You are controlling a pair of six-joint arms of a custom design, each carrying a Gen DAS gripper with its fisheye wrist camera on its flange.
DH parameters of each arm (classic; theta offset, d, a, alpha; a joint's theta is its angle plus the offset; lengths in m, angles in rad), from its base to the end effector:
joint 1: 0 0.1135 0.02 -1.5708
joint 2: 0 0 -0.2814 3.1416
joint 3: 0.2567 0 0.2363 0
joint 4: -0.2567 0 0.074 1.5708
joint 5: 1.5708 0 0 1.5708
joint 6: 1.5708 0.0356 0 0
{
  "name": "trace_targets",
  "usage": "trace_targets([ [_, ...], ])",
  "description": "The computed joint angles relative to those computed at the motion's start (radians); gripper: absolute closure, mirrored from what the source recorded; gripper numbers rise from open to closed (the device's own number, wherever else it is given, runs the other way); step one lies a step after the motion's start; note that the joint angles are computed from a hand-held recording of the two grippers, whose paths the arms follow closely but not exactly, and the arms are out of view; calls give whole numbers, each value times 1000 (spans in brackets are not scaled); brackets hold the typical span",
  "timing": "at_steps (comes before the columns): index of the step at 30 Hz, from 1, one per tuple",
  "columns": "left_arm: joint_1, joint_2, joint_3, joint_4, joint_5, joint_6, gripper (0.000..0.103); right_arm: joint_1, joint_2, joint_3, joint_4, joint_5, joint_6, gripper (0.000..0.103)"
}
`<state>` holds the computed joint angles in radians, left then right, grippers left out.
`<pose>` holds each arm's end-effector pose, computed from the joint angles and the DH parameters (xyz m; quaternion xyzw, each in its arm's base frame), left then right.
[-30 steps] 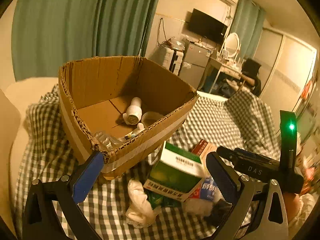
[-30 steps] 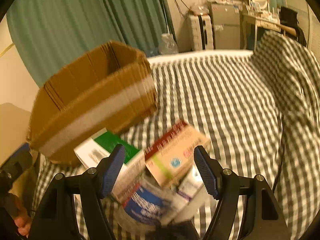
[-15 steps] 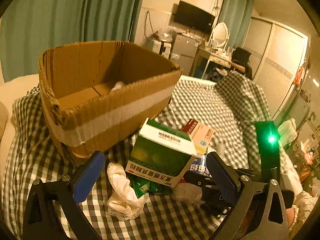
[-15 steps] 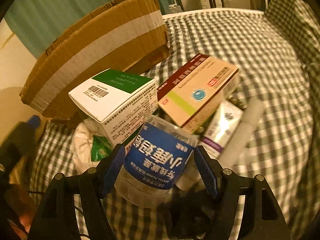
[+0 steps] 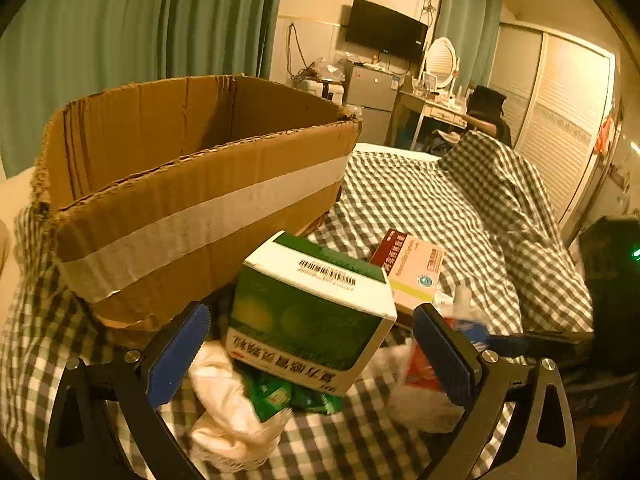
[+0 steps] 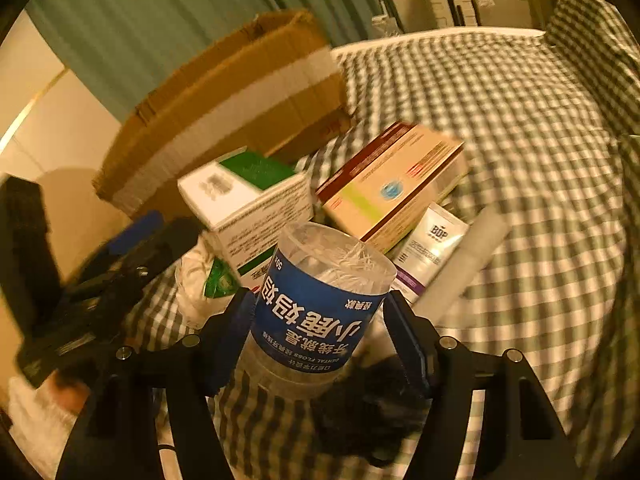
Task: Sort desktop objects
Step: 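Grasp the green medicine box with the left gripper while the right grasps the blue-labelled water bottle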
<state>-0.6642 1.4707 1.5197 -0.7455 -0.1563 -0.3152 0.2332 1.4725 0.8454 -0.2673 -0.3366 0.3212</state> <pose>0.2404 -0.1812 0.3946 0.1243 0.8952 -0.1361 0.4057 0.2697 0.0761 0.2241 -0.0146 0.9316 0.2415 0.2714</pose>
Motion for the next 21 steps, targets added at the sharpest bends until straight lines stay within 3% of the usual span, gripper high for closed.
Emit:
trace_targets([
  [3,-12,22,3,15,-26,25,0,-82,-65,-13,-36,-23,-36,41],
  [5,-10,35,-2,35,-15,63,0,-124,-88,-21,-40,-58,-49,51],
  [8,-15,100,41,47,-36,157,0,-197,-80,-23,-21,-139,-53,51],
  [11,-3,148,55,61,-38,180,0,-181,-41,8,-59,-91,-77,53],
  [15,6,166,34,94,-62,202,0,-200,11,16,-53,-75,-60,53],
  [18,6,172,26,124,-66,220,0,-214,15,1,-63,-66,-34,43],
  [21,-7,180,28,137,-94,218,0,-199,31,2,-47,-71,-9,41],
])
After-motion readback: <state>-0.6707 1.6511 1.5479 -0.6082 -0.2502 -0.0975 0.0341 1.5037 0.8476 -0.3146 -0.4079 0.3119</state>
